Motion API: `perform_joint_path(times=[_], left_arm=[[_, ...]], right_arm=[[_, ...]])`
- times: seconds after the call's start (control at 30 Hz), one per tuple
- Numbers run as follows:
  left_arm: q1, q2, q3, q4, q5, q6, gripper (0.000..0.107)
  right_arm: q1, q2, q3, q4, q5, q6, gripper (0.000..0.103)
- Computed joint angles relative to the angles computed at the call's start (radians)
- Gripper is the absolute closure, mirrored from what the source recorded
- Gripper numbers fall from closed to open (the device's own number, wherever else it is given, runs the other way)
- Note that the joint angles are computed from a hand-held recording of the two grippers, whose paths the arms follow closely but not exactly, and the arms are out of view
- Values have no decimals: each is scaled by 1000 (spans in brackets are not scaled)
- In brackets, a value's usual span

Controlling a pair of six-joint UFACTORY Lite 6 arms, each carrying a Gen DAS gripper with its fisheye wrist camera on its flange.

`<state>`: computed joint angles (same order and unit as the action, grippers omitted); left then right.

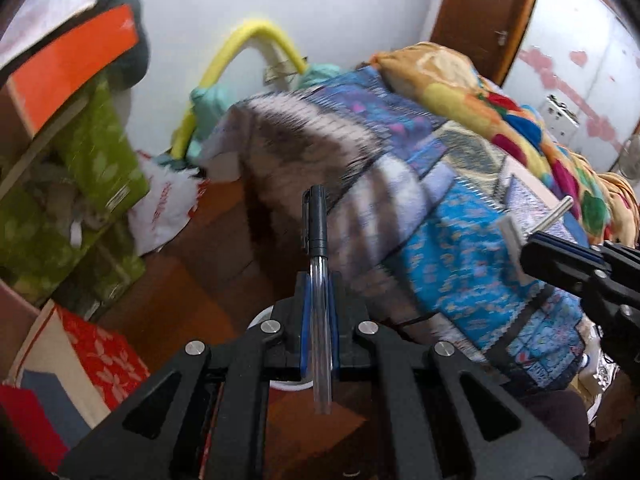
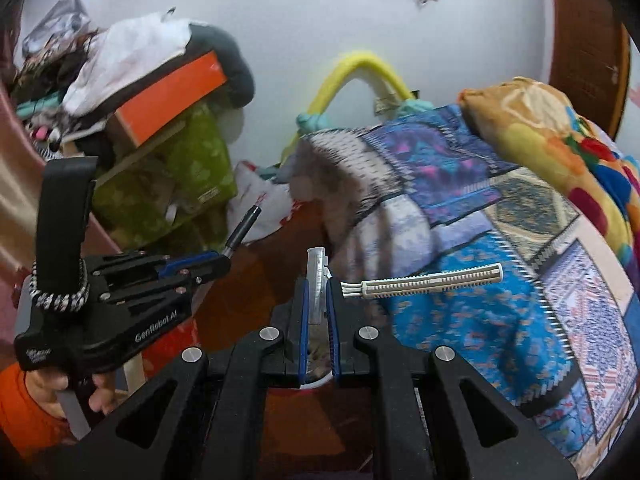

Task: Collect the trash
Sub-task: 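Carry the pen and comb with both grippers over the white bucket, then open the right gripper over the bucket while the left gripper releases the pen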

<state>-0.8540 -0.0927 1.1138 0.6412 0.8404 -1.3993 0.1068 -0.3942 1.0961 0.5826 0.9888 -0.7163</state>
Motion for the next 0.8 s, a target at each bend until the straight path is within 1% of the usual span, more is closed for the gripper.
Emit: perform_joint_path(times=[0.13, 0.27, 0.37, 0.47, 0.5, 0.57, 0.6, 0.73, 0.8], left_arm=[[41, -104, -170, -11, -34, 1, 100], [77, -192, -321, -32, -77, 1, 100], [113, -233, -417, -63, -131, 7, 100], [156, -249, -504, -89, -205, 13, 100], [177, -244, -533, -106, -246, 25, 100], [201, -223, -559, -122, -292, 38, 100], [223, -197, -575, -138, -334, 56, 100], [276, -92, -592, -166, -460, 94, 100], [300, -23, -580, -189, -519, 125, 100]], right_arm=[[136, 16, -47, -58, -72, 97, 95], [262, 67, -87, -98, -145, 174, 95], [326, 123, -100, -115, -189, 209, 95], [405, 202, -115, -160, -269, 250, 95], [427, 236, -116, -173, -293, 262, 95], [453, 301, -112, -186, -324, 275, 95], [462, 349, -105, -186, -340, 278, 95], [446, 486, -61, -129, -338, 232, 95], [443, 567, -21, -133, -338, 231, 95]])
